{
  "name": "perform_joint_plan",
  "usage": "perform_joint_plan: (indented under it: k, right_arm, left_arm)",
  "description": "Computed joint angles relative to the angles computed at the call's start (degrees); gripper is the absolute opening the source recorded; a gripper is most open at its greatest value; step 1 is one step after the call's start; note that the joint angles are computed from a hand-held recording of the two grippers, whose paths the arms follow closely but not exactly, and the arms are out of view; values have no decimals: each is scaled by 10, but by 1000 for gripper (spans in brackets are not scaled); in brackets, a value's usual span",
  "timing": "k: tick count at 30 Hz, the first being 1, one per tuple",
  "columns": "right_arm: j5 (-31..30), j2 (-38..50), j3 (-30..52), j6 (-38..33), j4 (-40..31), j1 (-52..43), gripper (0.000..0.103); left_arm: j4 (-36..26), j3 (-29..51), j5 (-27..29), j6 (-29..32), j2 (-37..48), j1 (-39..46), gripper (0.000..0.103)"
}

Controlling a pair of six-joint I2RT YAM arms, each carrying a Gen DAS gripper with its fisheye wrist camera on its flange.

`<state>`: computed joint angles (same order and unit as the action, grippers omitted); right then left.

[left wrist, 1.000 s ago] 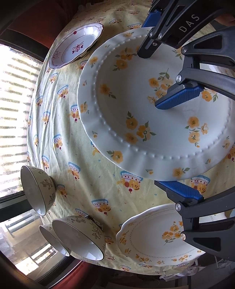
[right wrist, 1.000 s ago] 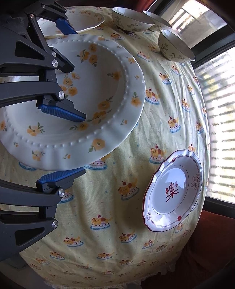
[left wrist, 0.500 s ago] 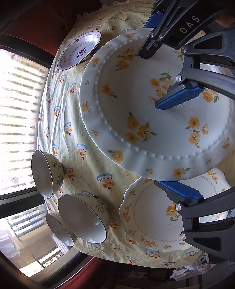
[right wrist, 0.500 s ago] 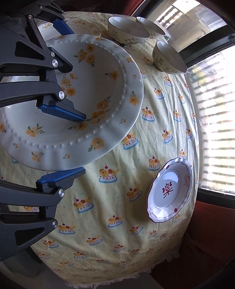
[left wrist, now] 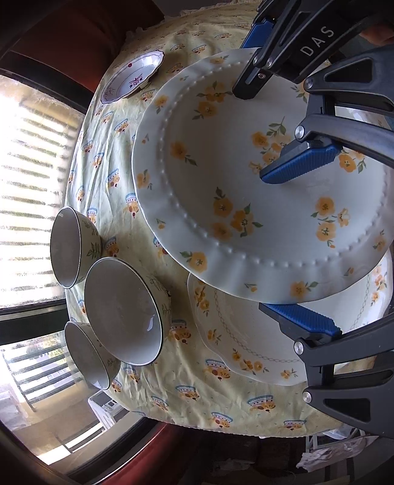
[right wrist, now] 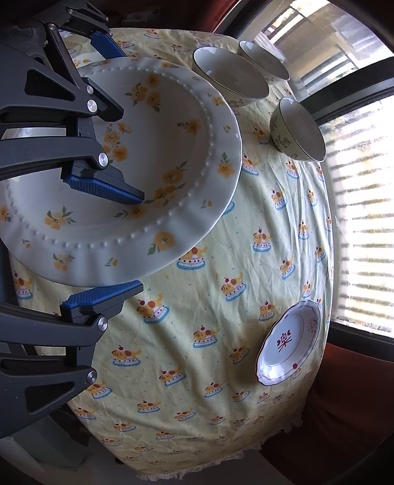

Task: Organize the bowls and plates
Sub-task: 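Lift the beaded deep plate and carry it over the flat plate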

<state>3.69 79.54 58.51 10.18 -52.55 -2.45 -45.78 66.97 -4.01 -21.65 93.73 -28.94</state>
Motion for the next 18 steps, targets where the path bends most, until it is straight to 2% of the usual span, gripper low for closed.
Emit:
perform_joint_plan:
  k: [11, 18]
  right_arm:
    - [36, 12, -9, 146, 0, 143, 55]
    - [45, 50, -10, 189, 7, 199, 55]
  left_arm:
    - [19, -78, 44, 84, -43, 102, 77]
    - [40, -118, 70, 112, -38, 144, 77]
